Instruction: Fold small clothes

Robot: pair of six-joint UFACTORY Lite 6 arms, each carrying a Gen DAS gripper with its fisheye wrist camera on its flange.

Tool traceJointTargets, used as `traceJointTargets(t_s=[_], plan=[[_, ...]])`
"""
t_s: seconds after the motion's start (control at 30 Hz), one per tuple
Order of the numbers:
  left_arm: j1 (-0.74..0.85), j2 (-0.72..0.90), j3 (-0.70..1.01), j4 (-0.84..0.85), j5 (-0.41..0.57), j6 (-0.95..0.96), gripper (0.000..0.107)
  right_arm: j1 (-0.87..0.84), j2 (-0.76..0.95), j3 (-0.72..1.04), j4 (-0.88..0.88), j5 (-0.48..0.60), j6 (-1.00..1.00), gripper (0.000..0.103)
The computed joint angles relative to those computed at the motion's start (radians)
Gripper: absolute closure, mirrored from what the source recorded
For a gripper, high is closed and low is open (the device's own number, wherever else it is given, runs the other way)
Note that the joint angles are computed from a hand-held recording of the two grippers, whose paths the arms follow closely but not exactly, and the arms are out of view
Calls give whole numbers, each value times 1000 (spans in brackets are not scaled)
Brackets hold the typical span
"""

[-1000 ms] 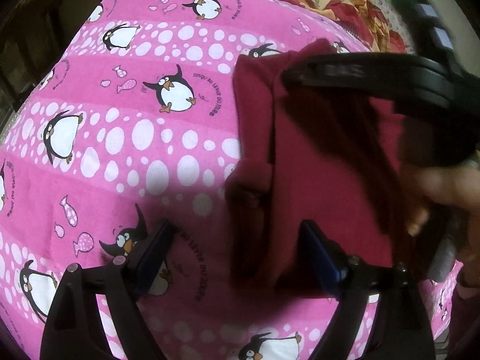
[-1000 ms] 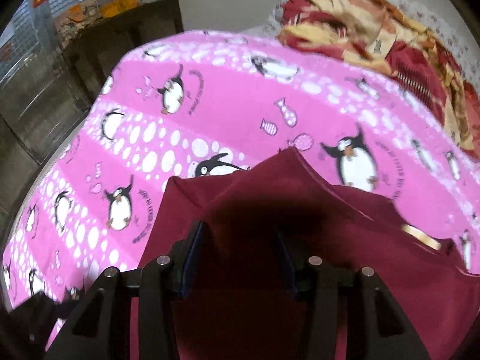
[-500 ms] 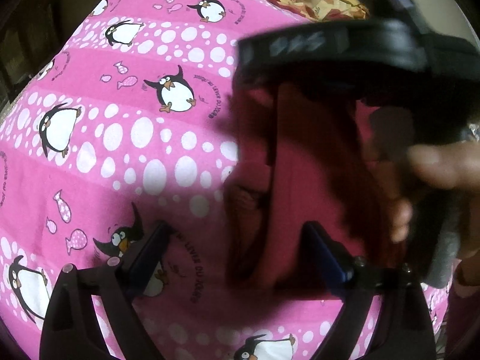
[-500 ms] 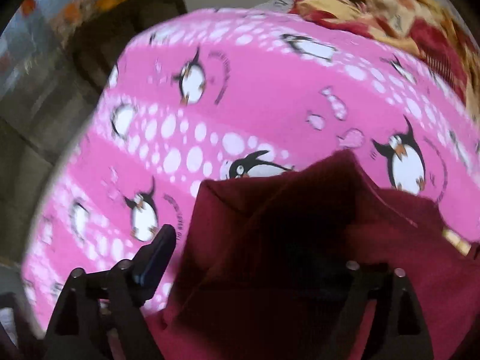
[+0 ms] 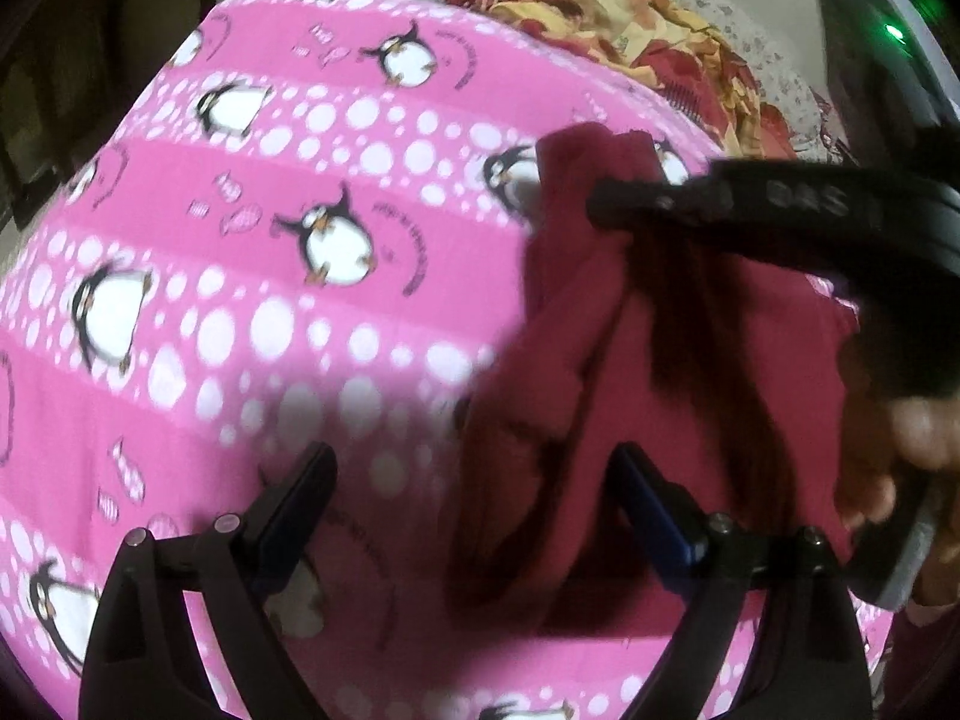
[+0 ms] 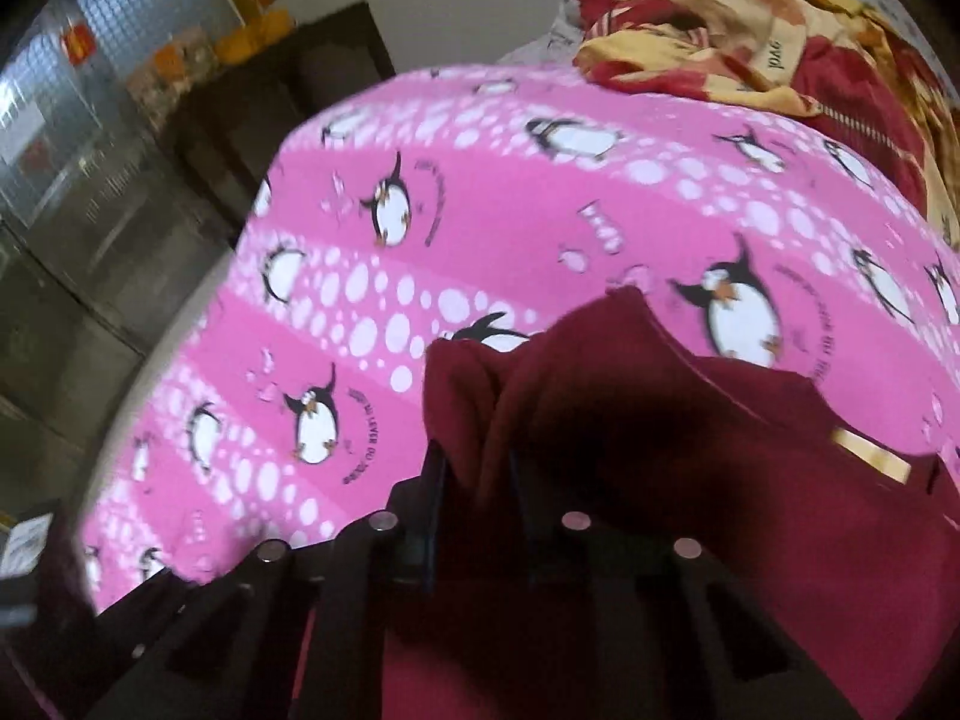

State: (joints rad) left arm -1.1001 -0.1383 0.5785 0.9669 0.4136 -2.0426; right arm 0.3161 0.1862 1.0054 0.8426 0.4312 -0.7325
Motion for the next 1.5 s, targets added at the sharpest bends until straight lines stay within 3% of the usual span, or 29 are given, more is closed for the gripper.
traceJointTargets(t_s=[0.17, 0.23, 0.3, 0.4, 0.47, 0.5, 0.53, 0.67, 0.9, 0.97, 1.03, 1.07, 1.13, 1.17, 1.23, 1.3, 1.5], plan=[[29, 89, 69, 67, -27, 25, 18, -65, -40, -22, 56, 59, -65, 85], [36, 100, 70, 119, -85, -36, 52, -92, -31, -21, 80, 84, -88, 85], [47, 84, 56, 186, -160, -118, 72, -110, -20, -18, 97, 119, -101, 85], [-27, 80, 73, 212, -80, -163, 81, -124, 7, 20, 86, 158, -69, 81], [-55, 72, 78, 228, -59, -186, 83, -113, 30, 66, 32, 164, 16, 52], [-55, 66, 78, 232, -60, -188, 85, -99, 31, 77, 1, 146, 60, 22], [-65, 56, 74, 229, -55, -192, 85, -85, 26, 82, -17, 125, 84, 15], [-68, 59, 87, 218, -54, -193, 85, 1, 86, 174, -175, 109, 195, 15], [-74, 77, 120, 163, -41, -140, 86, 121, 348, 389, -540, 141, 537, 15], [-63, 89, 128, 144, -47, -112, 86, 118, 330, 353, -522, 96, 527, 18], [-55, 104, 132, 131, -42, -93, 84, 97, 282, 300, -468, 62, 471, 52], [-61, 114, 135, 124, -34, -95, 81, 77, 262, 280, -405, 64, 404, 60], [-58, 114, 126, 109, -26, -83, 58, 31, 231, 245, -281, 83, 279, 72], [-58, 123, 132, 103, -11, -77, 55, 18, 219, 233, -252, 90, 247, 73], [-59, 146, 151, 98, 17, -63, 37, 4, 202, 215, -216, 94, 203, 75], [-52, 190, 182, 67, 39, -17, 28, -5, 190, 197, -178, 93, 162, 75], [-5, 237, 206, 48, -2, 35, 32, -37, 164, 158, -95, 95, 72, 75]])
